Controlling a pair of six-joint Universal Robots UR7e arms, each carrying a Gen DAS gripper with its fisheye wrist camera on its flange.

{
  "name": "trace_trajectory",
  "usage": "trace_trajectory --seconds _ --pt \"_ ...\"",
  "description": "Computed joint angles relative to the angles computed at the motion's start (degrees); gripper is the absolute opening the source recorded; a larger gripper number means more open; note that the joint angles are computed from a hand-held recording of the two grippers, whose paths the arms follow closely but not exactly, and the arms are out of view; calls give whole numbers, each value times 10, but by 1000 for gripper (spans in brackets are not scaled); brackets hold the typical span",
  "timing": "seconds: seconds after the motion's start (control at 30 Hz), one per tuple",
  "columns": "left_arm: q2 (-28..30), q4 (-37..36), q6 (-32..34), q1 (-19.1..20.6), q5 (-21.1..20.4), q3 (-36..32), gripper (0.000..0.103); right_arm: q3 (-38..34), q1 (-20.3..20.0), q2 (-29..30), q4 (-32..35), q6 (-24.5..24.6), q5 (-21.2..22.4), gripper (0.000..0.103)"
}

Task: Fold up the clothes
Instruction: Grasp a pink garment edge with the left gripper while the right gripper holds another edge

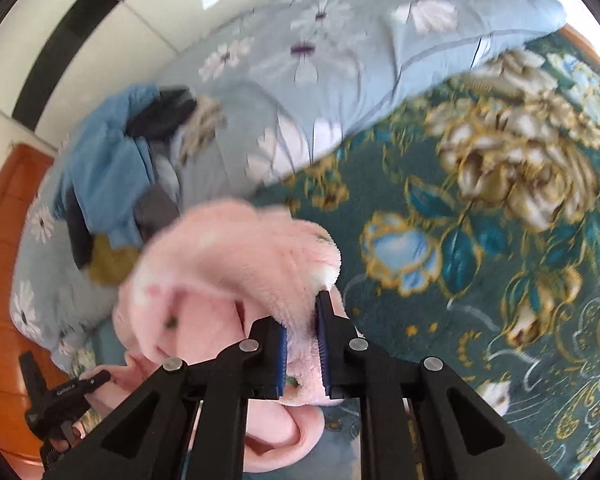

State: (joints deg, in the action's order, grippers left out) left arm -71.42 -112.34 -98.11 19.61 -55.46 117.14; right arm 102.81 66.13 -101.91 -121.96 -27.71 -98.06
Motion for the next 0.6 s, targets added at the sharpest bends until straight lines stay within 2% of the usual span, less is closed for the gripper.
trace_trajectory --seconds 0.2,0.33,0.43,0.53,0.6 --pt "-47 85 16 -59 159 -76 14 -72 37 -9 -17 -18 35 13" --pt "-93 145 -47 -103 194 -48 15 -91 14 -34 -10 -38 64 13" --pt "-120 157 -114 -116 134 12 15 -83 -28 -38 5 -70 37 13" --pt "-144 87 -169 -123 47 108 15 -73 -84 -30 25 -90 13 13" --pt "-137 51 -200 -132 -2 152 15 -71 -116 -20 34 -92 -4 13"
